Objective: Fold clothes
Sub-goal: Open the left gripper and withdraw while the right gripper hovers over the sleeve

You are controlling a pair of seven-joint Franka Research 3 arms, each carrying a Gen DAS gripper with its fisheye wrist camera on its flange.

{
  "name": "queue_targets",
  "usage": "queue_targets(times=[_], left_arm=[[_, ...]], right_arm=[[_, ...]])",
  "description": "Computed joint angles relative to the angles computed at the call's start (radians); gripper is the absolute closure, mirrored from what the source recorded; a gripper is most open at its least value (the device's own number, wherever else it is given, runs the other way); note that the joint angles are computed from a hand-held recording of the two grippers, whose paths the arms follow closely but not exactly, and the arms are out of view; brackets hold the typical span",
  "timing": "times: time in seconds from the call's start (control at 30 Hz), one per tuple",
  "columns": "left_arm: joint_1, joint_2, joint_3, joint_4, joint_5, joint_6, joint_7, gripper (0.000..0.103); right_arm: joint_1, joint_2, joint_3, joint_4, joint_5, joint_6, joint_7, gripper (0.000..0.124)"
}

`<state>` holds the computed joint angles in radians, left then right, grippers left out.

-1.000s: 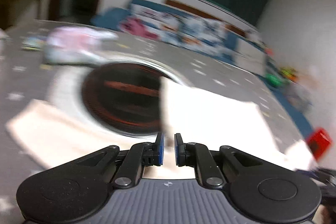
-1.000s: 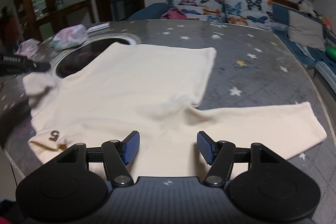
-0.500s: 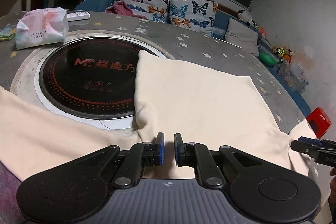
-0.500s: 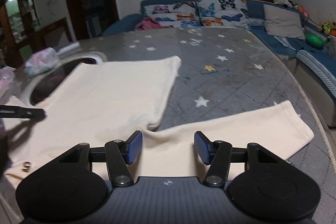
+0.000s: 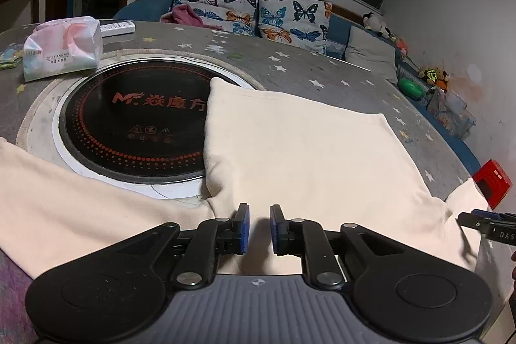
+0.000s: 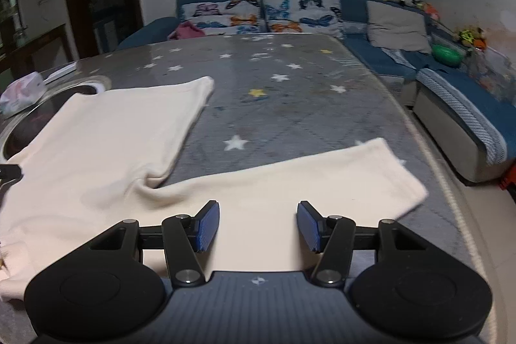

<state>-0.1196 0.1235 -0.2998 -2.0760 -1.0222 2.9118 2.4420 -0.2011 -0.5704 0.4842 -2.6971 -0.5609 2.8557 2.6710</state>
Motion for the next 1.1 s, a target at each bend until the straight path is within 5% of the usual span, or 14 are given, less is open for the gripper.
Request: queue_targets(times=[0.63, 0.73, 0.9, 1.1], left_arm=[[-0.014, -0.003, -0.015, -0.016, 0.077, 0.052, -0.03, 0.053], [-0.015, -0.001, -0.019, -0.017, 0.097, 0.06, -0.045, 0.05], [-0.016, 0.0, -0.025, -0.023, 0.149, 0.076, -0.083, 0.046], [-0.005, 0.003, -0.043, -0.027, 0.157, 0.092, -0.076, 0.041]], right_arm=[[-0.13, -0.129, -0.006, -0.092, -0.005, -0.056, 0.15, 0.074], [-0.15, -0.126, 0.008, -0.094, -0.019, -0.053, 0.165, 0.082], [-0.166, -0.146, 0.034, -0.097, -0.049, -0.074, 0.194, 0.117], [-0.13, -0.239, 0.051, -0.121, -0.074, -0.171, 0.224, 0.119]])
